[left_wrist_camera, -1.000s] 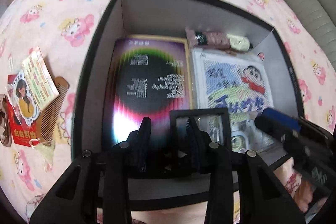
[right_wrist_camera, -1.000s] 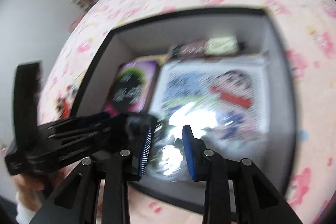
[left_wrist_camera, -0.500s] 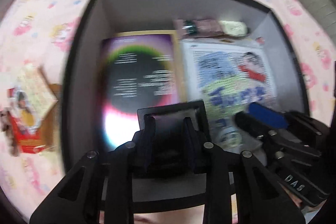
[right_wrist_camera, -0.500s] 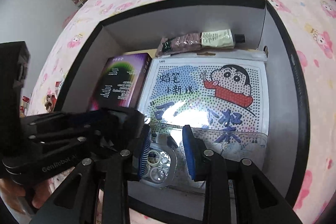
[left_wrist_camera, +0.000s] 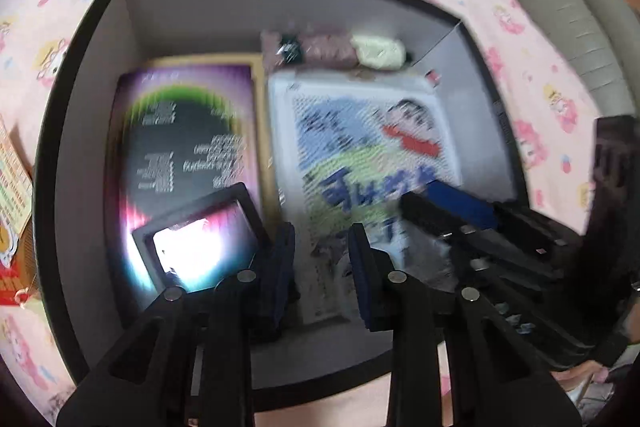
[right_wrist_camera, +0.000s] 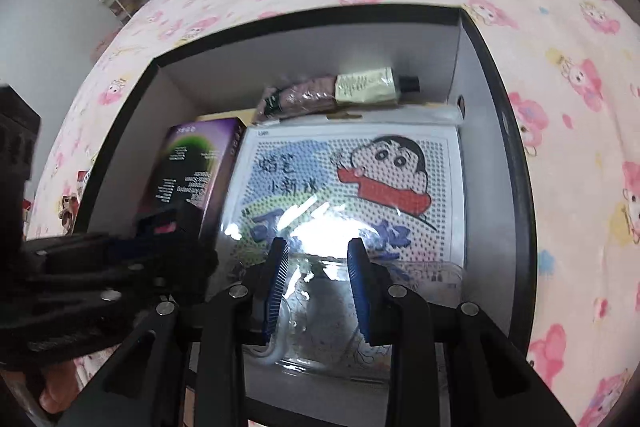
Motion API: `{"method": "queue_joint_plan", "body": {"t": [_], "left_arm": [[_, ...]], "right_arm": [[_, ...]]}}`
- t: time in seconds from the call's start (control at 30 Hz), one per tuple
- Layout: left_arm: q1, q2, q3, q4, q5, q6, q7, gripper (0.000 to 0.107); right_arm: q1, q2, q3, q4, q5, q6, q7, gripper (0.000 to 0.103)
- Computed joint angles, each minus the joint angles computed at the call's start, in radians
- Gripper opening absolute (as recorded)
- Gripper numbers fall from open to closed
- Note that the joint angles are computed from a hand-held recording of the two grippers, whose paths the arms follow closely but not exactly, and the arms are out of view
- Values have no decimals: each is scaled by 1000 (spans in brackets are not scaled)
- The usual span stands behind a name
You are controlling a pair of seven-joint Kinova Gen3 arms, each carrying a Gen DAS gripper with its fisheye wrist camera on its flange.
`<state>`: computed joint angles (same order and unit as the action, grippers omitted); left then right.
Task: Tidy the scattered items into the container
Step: 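Lower the mirror into the box beside the purple box and open the right gripper, then raise the right gripper away from the black box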
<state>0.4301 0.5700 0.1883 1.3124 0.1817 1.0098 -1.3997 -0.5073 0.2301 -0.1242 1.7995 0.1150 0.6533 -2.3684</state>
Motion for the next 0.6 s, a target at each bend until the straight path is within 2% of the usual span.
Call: {"method": "queue_joint_plan", "body": {"t": [0.1, 0.17, 0.23, 0.33, 0.47, 0.6], "left_arm": [[50, 0, -33, -35, -84, 79, 66, 28], [62, -1, -58, -49, -103, 123, 83, 28], [3, -19, -21, -23, -57, 101, 55, 25], [-54, -61, -4, 39, 16, 4, 19, 26], [-21, -54, -40, 30, -36, -65, 72, 27], [29, 5, -68, -41, -123, -7, 134, 27]], "right_arm": [[14, 7, -10, -10, -27, 11, 32, 27], [19, 10, -16, -19, -42, 19, 56, 27], [20, 14, -22, -23, -57, 15, 79, 28], [7, 23, -20, -32, -56, 21, 89, 28], [-28, 26, 4, -28, -7, 15, 29, 28], [-77, 24, 29, -34, 81, 48, -69, 30]]}}
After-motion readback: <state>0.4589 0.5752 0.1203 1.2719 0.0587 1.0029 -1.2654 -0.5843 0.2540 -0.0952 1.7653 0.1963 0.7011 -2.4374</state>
